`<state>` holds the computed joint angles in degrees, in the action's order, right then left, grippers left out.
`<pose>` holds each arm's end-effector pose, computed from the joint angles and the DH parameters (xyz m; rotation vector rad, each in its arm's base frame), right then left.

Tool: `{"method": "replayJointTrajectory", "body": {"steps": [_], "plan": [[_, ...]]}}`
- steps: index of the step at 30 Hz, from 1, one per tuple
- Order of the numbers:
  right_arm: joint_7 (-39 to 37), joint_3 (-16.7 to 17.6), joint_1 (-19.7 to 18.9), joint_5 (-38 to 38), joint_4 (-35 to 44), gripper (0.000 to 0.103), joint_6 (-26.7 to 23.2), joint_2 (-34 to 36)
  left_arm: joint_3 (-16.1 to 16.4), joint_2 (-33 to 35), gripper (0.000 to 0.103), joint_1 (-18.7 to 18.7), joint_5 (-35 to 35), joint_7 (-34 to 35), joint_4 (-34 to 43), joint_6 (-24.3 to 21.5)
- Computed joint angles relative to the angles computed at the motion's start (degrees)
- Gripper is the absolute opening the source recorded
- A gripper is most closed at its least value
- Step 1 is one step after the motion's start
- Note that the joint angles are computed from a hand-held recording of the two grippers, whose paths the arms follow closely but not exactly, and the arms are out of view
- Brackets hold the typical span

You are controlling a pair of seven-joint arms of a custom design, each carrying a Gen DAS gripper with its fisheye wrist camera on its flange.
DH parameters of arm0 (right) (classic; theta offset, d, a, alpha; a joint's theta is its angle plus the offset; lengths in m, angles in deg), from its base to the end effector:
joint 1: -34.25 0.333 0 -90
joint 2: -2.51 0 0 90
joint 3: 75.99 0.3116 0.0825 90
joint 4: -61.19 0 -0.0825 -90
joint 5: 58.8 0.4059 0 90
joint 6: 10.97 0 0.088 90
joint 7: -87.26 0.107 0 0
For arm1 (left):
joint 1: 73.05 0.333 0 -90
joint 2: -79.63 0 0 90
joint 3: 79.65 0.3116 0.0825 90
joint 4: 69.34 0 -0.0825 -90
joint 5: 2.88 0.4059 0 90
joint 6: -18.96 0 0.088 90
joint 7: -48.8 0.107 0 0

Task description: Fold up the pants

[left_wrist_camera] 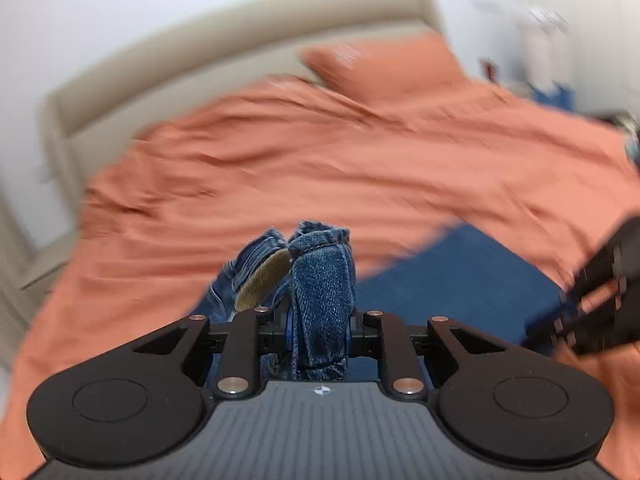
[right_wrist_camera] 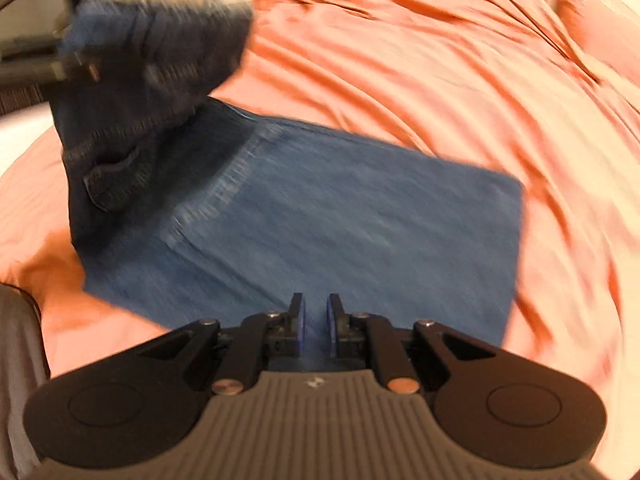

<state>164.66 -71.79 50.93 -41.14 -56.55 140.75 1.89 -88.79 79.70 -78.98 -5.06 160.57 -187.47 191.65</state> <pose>0.5734 0.2102 0.4946 -2.0776 1.4412 -0.2919 0.5973 -0.1579 0.5348 -1.0745 2.0560 -0.8150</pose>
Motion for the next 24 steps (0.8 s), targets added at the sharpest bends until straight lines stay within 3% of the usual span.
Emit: {"method": "replayJointTrajectory", "body": {"steps": [6, 8, 11, 16, 18, 20, 24], "plan": [[-0.31, -2.09, -0.99, 3.52, -10.81, 0.007, 1.66, -6.77, -1.90, 1.56, 0.027, -2.19, -1.76, 5.92, -2.23, -8.40], [-1.72, -2.77, -0.79, 5.14, -12.81, 0.008, 1.82, -7.97, -2.32, 1.90, 0.041, -1.93, -9.09, 11.64, -1.31, -12.13], [-3.57, -3.26, -0.18, 7.45, -13.81, 0.008, 2.71, -8.01, -2.04, 3.89, 0.064, -0.41, -22.57, 19.21, 4.99, -26.04], [-5.27, -3.27, 0.67, 11.40, -11.89, 0.008, 4.45, -6.84, -1.23, 4.16, 0.070, 2.67, -34.07, 24.38, 9.51, -36.54], [-6.15, -3.35, 1.07, 14.20, -10.39, 0.018, 4.63, -6.31, -0.55, 2.53, 0.073, 3.55, -38.32, 28.54, 9.03, -37.54], [-7.08, -3.31, 1.49, 18.18, -7.69, 0.031, 4.98, -4.52, 0.33, 1.71, 0.075, 3.84, -38.60, 30.95, 9.00, -35.37], [-7.10, -2.25, 0.81, 26.81, -0.14, 0.034, 3.78, 1.45, 1.60, 2.61, 0.075, 4.43, -33.11, 30.71, 9.47, -27.96]]}}
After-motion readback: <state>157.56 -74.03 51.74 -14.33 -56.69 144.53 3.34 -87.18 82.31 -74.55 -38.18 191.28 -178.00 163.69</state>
